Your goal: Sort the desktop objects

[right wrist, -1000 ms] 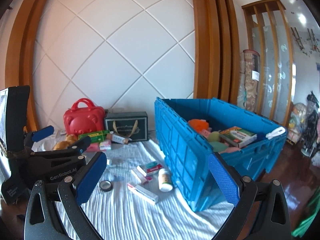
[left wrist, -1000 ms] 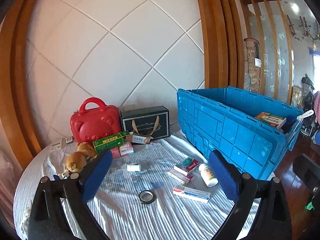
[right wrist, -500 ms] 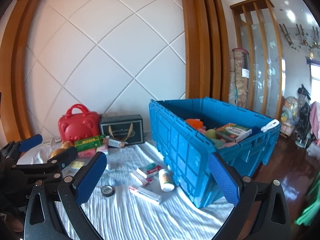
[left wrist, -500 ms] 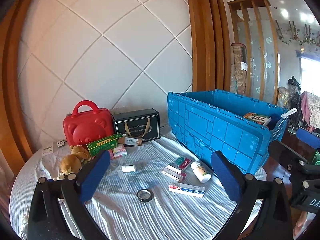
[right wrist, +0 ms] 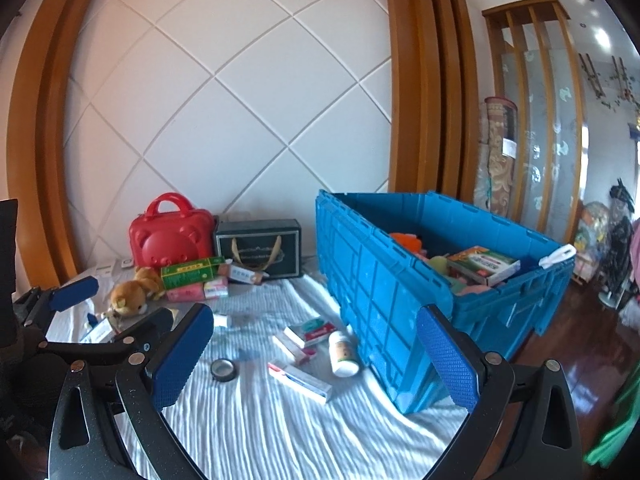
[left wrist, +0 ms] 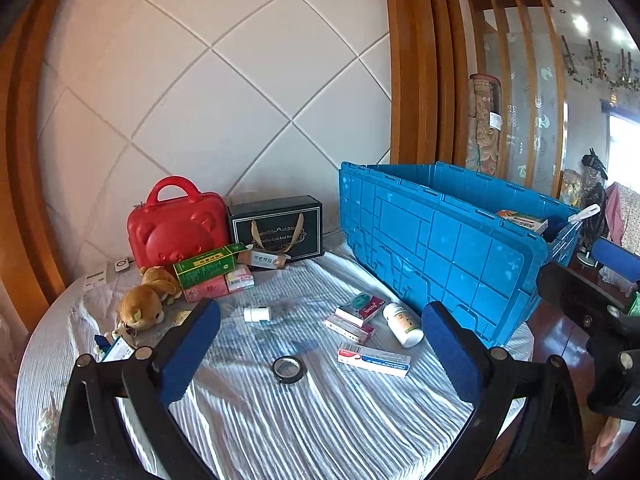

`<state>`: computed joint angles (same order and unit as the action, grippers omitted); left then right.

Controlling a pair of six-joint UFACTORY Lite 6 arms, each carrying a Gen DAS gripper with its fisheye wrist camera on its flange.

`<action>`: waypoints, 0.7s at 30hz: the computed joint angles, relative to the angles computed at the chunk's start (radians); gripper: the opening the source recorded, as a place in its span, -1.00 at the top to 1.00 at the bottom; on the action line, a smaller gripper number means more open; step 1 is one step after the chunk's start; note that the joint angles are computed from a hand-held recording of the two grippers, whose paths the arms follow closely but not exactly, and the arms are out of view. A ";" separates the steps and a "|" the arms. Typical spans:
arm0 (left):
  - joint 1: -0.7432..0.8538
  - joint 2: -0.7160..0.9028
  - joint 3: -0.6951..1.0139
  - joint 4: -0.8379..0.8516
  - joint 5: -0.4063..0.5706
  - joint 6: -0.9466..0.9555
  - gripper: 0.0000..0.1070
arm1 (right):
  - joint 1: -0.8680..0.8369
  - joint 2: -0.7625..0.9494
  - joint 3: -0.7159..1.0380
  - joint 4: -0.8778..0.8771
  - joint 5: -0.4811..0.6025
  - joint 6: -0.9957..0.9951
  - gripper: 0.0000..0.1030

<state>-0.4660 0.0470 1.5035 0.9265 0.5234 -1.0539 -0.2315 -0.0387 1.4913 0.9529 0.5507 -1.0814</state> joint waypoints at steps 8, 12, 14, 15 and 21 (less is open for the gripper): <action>-0.031 0.000 0.004 0.036 0.042 -0.030 -0.92 | -0.028 0.010 0.014 0.044 0.030 -0.047 -1.00; -0.038 0.002 0.007 0.038 0.061 -0.033 -0.91 | -0.042 0.008 0.012 0.073 0.032 -0.076 -1.00; -0.034 -0.003 0.002 0.040 0.062 -0.036 -0.91 | -0.053 0.009 0.015 0.090 0.033 -0.088 -1.00; -0.031 -0.006 0.000 0.040 0.064 -0.038 -0.91 | -0.058 0.008 0.016 0.100 0.027 -0.096 -1.00; -0.009 -0.030 -0.020 0.038 0.043 -0.030 -0.92 | -0.089 0.038 0.056 0.103 0.046 -0.092 -1.00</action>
<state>-0.4754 0.0167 1.4832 0.9645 0.5661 -1.0844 -0.3205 -0.0003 1.5469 1.0562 0.5967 -1.1736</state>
